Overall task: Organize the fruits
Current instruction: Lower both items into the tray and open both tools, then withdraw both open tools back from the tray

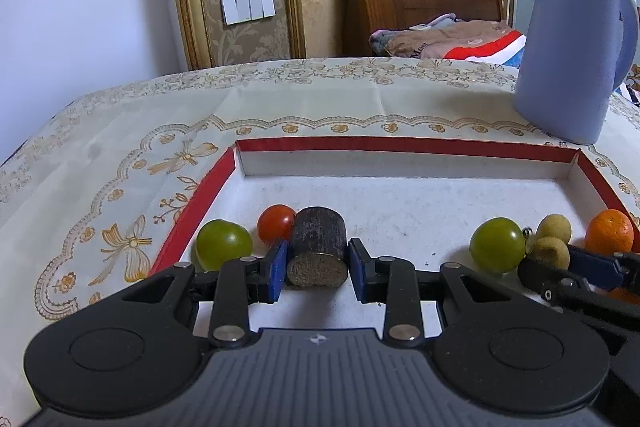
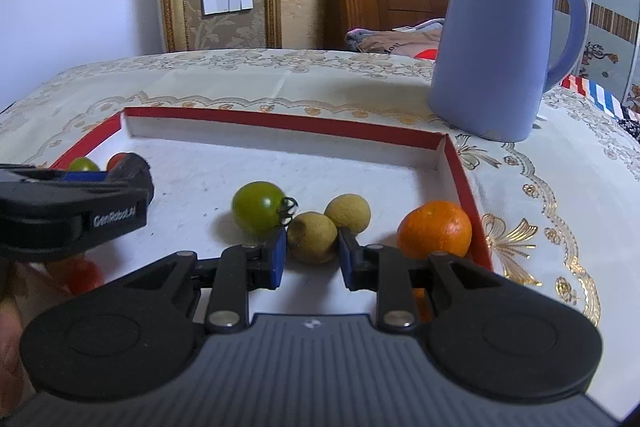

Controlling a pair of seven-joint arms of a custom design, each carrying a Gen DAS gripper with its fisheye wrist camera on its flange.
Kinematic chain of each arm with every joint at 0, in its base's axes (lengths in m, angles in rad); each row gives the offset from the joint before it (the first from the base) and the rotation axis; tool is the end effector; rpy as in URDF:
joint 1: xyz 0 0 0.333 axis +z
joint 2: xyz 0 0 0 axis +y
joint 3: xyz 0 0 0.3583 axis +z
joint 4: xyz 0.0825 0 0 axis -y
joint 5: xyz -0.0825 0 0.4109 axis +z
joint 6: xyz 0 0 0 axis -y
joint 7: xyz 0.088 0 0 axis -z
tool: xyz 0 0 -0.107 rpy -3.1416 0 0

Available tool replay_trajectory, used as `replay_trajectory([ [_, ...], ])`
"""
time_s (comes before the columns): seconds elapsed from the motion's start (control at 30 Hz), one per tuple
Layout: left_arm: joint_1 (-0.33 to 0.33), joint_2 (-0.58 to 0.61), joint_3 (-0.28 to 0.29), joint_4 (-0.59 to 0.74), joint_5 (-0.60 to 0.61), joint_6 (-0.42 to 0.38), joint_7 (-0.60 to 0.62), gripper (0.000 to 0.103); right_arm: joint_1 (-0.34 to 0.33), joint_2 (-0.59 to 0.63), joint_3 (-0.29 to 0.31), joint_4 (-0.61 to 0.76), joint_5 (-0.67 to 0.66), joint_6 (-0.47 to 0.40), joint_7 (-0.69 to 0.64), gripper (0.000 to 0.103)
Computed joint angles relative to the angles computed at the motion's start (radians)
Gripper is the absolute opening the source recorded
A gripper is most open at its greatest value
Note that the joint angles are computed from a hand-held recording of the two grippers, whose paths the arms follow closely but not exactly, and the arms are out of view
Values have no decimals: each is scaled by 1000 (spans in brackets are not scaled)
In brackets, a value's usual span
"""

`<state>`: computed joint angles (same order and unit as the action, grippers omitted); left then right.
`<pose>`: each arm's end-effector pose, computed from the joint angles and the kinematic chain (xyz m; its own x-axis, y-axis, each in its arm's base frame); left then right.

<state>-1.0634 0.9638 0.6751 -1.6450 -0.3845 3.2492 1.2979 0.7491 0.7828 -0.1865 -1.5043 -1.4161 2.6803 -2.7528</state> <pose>0.6752 -0.3808 0.2482 -0.1473 -0.9867 -0.0691 -0.5919 0.1439 -0.7931 0.6266 0.4667 0.2398 -0.0777 -0.9969 -0.0135 -0.5687 0.0554 -0.8207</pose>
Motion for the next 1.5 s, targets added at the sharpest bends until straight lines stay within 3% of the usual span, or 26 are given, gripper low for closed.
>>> replay_trajectory([
  [0.4,3,28,23,38,63,-43,-68,32,-2,48,-12,73,114,-90,-106,26],
  [0.57,7,28,23,39,88,-43,-96,33,7,48,-28,71,125,-79,-99,26],
  [0.77,5,35,35,38,92,-46,-137,53,9,35,-36,49,105,-40,-53,26],
  [0.83,28,19,5,34,98,-34,-130,54,8,29,-38,40,93,-26,-34,27],
  [0.93,10,30,26,32,96,-34,-130,55,10,25,-39,33,76,-17,-8,27],
  [1.03,-4,37,41,30,94,-33,-126,55,5,23,-34,32,70,-11,-2,33],
  [1.43,35,3,-22,17,82,-9,-67,67,6,6,-38,10,-9,25,87,56],
  [1.5,50,-10,-45,9,72,4,-50,67,11,0,-41,2,-47,27,128,67],
])
